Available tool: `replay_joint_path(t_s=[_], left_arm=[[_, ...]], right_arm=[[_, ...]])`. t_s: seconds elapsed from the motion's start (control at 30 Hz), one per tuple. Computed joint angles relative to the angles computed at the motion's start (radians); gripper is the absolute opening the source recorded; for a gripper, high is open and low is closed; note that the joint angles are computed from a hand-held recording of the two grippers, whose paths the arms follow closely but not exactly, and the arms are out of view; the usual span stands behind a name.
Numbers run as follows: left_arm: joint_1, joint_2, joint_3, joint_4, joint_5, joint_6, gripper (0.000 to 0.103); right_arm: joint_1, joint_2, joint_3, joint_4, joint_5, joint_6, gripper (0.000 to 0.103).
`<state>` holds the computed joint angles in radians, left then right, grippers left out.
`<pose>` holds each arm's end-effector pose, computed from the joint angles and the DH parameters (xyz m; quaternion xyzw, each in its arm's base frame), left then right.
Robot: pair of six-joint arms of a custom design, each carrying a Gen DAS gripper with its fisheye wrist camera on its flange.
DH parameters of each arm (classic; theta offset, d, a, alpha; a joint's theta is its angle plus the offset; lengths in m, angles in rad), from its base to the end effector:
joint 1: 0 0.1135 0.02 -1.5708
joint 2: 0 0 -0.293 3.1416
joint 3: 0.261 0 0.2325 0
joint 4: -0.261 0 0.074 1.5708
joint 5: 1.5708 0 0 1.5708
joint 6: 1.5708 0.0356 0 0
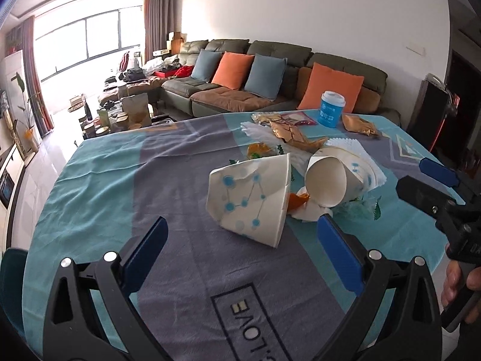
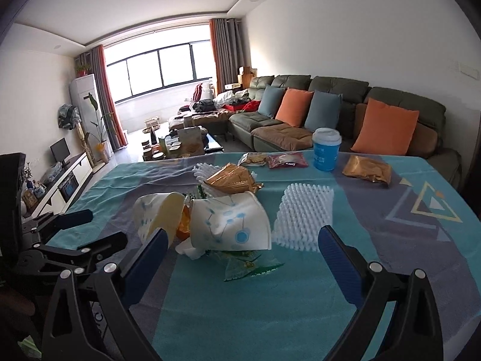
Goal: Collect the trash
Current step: 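Move both tools back over the table toward the paper cups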
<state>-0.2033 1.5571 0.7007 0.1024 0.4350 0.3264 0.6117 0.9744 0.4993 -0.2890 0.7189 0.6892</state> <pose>0.2770 -0.0724 0.2033 0.3173 0.8425 -0.1738 0.3992 0.1407 0.0700 0.2368 0.1713 0.8550 -0.0350 0.4883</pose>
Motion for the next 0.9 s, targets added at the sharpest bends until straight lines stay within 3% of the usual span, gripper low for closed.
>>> replay_joint_path(t_s=[0.43,0.9], left_arm=[[-0.058,0.169,0.151,-0.075,-0.062,0.004,0.098],[-0.056,0.29,0.27,-0.142,-0.022,-0.024,0.098]], right_arm=[[-0.177,0.132,0.026,0.175,-0.214,-0.161,0.096],[-0.313,0.249,0.023,0.277,-0.367,-0.209,0.096]])
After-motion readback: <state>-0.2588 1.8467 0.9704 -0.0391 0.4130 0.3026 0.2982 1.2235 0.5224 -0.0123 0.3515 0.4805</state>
